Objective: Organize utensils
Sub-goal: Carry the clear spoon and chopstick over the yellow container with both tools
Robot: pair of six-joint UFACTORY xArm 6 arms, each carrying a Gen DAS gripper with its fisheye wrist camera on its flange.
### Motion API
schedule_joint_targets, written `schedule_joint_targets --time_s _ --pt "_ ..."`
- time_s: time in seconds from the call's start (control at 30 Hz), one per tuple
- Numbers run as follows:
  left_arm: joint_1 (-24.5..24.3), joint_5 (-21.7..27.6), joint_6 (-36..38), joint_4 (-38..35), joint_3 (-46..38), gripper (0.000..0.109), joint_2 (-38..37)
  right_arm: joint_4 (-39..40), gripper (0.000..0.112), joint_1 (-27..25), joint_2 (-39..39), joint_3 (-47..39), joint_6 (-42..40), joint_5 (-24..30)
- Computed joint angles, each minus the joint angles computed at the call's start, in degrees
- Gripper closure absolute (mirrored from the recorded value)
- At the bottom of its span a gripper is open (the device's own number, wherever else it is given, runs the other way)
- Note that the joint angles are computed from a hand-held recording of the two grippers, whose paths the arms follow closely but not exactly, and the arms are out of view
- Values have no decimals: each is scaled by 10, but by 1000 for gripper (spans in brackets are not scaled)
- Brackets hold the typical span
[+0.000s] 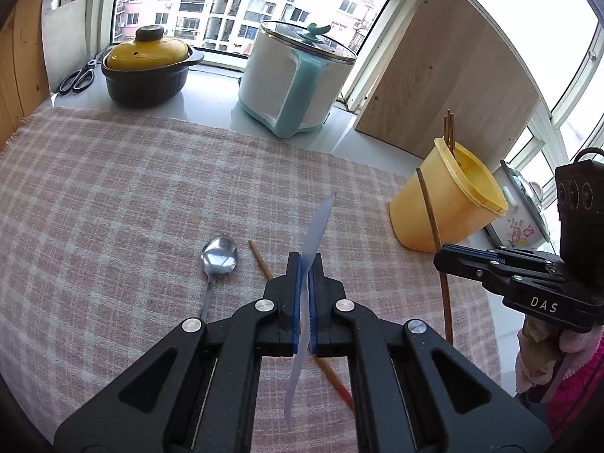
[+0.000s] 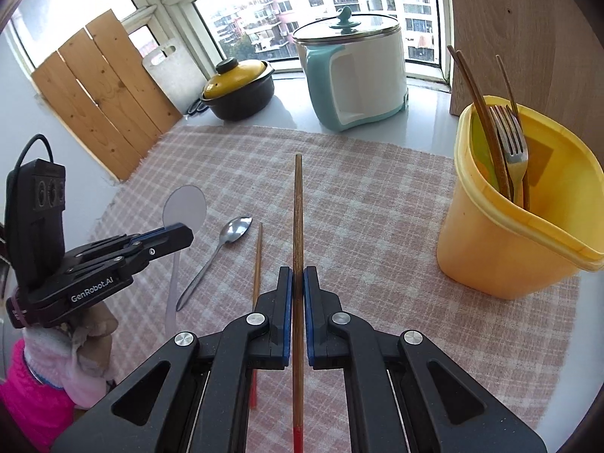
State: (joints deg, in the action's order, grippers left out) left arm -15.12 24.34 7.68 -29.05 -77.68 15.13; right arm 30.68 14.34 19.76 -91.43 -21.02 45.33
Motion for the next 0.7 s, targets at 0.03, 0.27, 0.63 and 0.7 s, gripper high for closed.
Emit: schedule_joint_targets --time_s 0.03,0.27,0.63,0.7 --pt "-3 0 5 -6 -5 108 1 2 108 -3 -7 6 -3 -4" --pt "-30 -3 17 -21 -53 108 22 10 108 -35 -48 35 -14 -17" --pt "-65 14 15 -35 -175 108 88 9 108 -88 -70 30 -21 -31" --pt "-70 15 11 -34 -201 108 103 10 108 -97 -67 20 -23 -30"
